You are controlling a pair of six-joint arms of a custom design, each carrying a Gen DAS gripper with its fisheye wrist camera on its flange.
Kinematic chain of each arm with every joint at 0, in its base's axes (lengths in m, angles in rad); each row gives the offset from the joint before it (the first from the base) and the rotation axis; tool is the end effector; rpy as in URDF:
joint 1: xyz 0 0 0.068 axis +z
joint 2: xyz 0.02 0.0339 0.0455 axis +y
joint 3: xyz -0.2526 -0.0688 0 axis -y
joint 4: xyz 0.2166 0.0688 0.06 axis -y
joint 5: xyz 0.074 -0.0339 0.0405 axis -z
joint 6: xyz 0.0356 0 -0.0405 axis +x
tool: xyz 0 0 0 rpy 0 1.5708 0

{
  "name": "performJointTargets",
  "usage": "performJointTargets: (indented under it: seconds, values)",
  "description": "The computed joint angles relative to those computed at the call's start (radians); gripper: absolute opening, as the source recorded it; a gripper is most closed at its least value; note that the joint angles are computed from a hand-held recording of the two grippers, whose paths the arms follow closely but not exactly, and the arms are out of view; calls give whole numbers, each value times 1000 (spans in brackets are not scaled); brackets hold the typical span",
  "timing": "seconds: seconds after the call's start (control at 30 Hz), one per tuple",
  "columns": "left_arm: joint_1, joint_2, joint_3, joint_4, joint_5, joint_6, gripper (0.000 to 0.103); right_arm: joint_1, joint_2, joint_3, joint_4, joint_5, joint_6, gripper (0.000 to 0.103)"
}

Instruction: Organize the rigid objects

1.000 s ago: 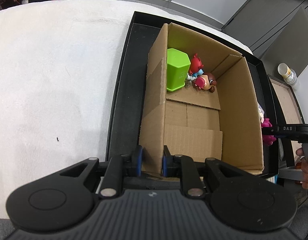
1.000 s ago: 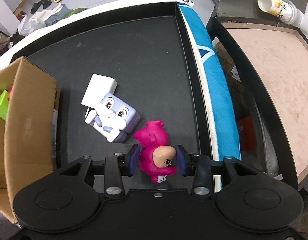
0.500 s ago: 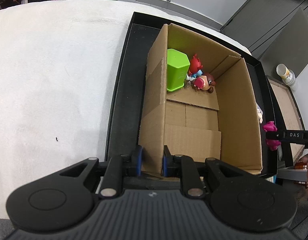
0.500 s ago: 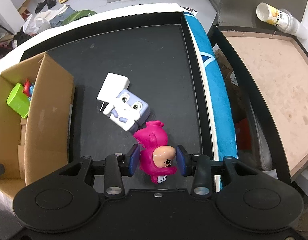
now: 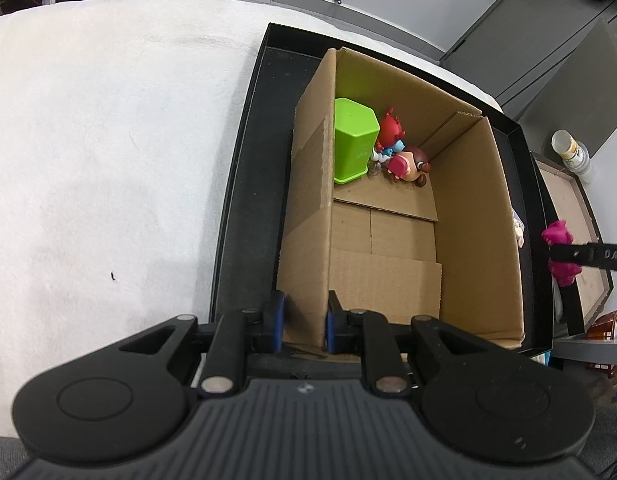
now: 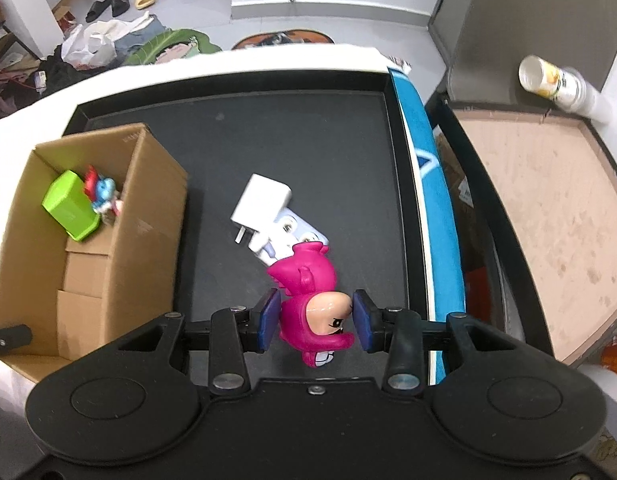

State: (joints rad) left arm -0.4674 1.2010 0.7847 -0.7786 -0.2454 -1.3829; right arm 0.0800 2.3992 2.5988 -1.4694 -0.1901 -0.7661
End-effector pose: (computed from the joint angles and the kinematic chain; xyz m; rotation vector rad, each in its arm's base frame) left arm 0.1743 -0.0783 0.2154 -1.2567 2.4068 -0.2109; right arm 0.4369 0.0418 0.2820 -1.1836 2.5304 0.1083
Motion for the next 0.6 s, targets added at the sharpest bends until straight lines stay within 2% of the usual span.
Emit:
performJointTargets:
  seconds: [0.6]
  values:
    - [11, -12, -10, 22, 24, -2, 19, 95, -160, -120, 19, -45, 18, 39]
